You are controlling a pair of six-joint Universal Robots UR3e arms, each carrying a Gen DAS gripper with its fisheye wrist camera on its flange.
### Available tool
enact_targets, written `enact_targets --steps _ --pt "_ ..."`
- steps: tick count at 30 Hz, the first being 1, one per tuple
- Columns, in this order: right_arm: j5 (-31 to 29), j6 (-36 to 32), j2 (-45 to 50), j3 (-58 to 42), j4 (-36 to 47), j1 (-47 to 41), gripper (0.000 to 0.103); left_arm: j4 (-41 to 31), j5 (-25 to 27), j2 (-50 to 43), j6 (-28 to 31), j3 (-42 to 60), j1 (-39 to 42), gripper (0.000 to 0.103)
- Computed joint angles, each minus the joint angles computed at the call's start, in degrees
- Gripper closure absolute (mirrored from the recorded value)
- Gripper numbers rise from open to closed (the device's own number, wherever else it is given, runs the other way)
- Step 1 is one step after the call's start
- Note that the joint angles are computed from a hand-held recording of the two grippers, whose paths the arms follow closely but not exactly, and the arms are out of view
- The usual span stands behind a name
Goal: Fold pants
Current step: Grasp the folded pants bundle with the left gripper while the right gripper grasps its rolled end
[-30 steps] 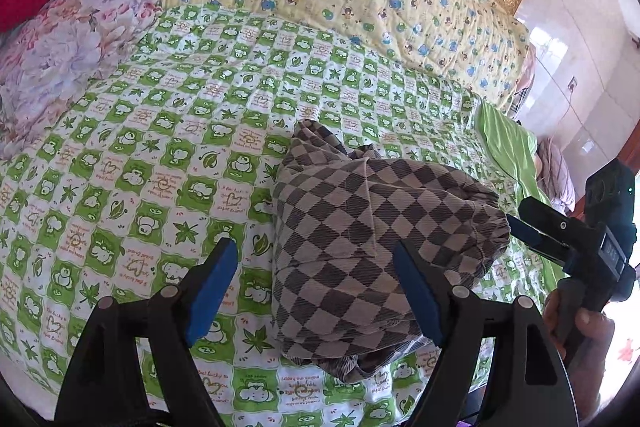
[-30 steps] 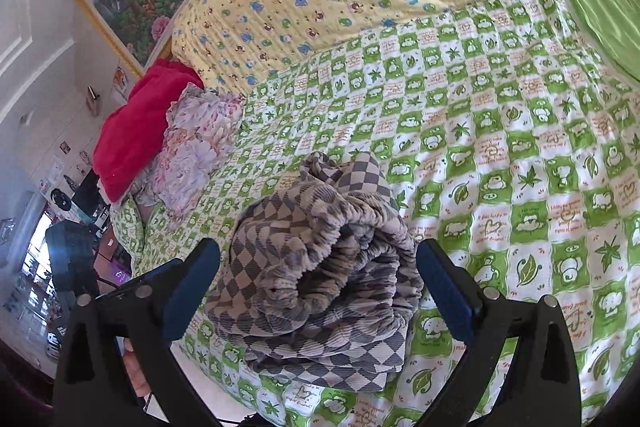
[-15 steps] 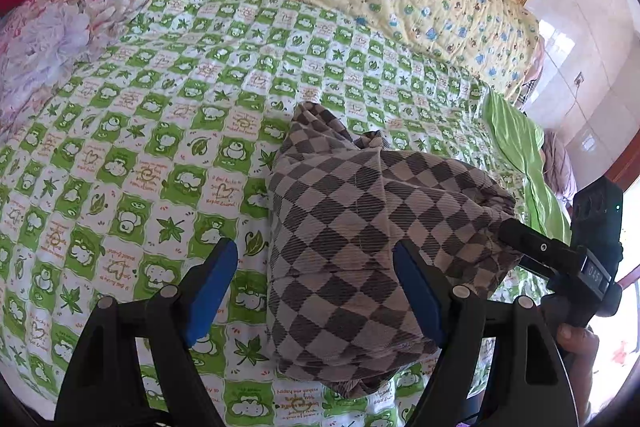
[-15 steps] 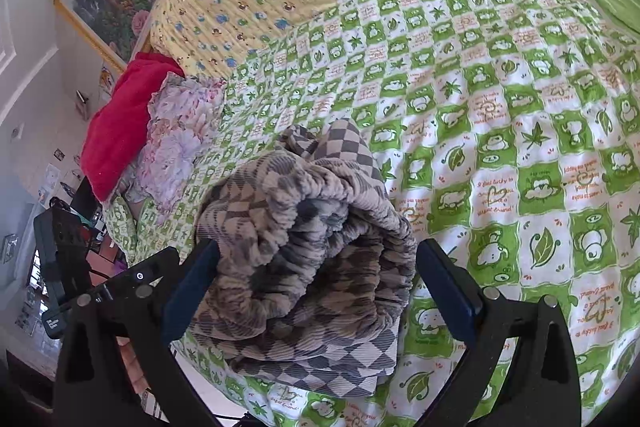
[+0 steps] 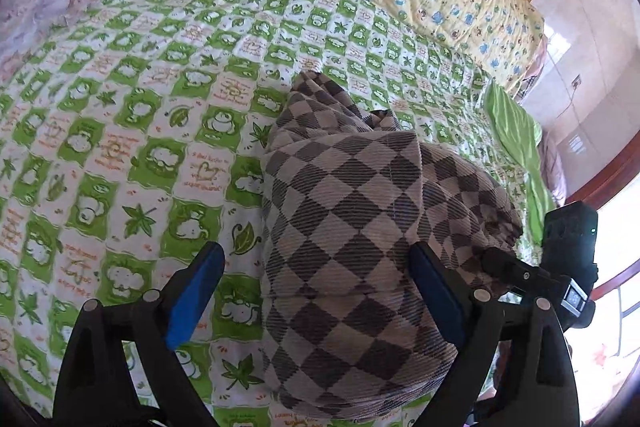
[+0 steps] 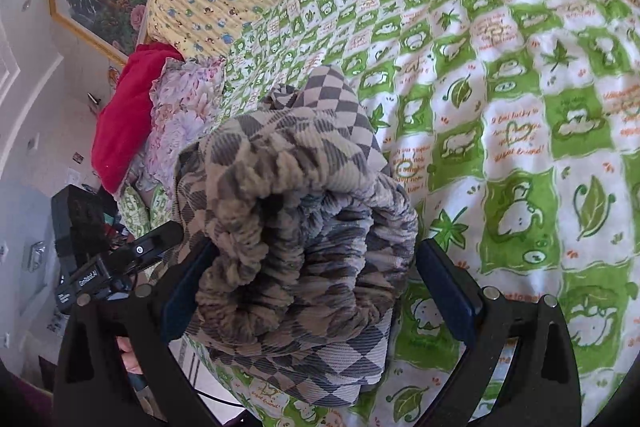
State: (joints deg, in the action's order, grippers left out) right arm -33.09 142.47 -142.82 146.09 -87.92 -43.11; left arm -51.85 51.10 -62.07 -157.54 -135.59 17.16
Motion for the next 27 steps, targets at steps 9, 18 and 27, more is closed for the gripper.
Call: enact_targets --steps 9,18,27 --pt "3.3 -8.4 10.2 -1.1 0.9 0.8 0.014 -5.3 -7.8 -7.4 8.1 0.5 4.2 0.009" --pt "0.8 0.7 17.0 -0.7 -15.2 7.2 0.026 0.8 -8.5 -9.8 3.4 0.0 -0.4 0.03" --pt "0.5 -5.1 5.7 -5.1 -1.6 5.4 0.052 -3.1 -10.2 2.3 6.0 -3.1 2.3 0.046"
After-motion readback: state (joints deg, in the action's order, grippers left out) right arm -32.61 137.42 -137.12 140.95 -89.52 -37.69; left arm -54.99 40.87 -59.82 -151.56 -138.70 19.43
